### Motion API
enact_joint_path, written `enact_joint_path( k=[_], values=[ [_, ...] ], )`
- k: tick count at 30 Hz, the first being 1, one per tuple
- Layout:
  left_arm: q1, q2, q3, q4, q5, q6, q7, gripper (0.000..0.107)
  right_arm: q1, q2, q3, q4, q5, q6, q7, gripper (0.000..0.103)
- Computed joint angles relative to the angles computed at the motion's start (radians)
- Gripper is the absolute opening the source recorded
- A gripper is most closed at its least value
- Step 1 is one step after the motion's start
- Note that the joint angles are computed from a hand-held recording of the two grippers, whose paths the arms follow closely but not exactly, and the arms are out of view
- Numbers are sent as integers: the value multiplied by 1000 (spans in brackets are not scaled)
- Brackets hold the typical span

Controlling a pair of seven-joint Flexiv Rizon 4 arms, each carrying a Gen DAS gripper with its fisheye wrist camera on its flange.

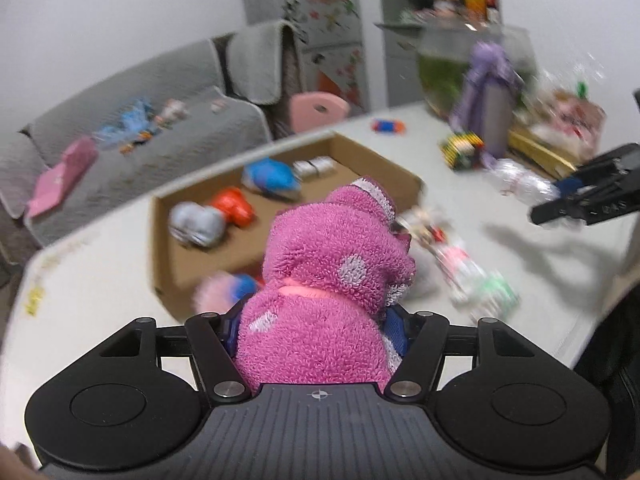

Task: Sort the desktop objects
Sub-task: 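Carry the pink toy and wrapped bottle into the tray and release them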

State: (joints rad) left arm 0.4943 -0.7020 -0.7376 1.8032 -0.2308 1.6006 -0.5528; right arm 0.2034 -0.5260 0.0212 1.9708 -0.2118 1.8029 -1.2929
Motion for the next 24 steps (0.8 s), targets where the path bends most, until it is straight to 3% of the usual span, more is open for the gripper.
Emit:
enact_joint_path(
  k=[6, 12, 20, 24],
  values=[
    [-72, 5, 83, -143, -59, -64, -1, 69, -43, -4, 35, -100, -47, -26, -27, 34],
    [-198, -28, 209, -324, -146, -151, -2, 69, -129, -56, 152, -252, -101, -100, -70, 34],
    [-368, -142, 388, -595, -213, -274, -27, 69, -161, -141, 244, -428, -90, -201, -163, 34],
    [-440, -230, 479, -765, -213, -388, -89, 69, -176, -203, 297, -536, -55, -292, -222, 34]
  ],
)
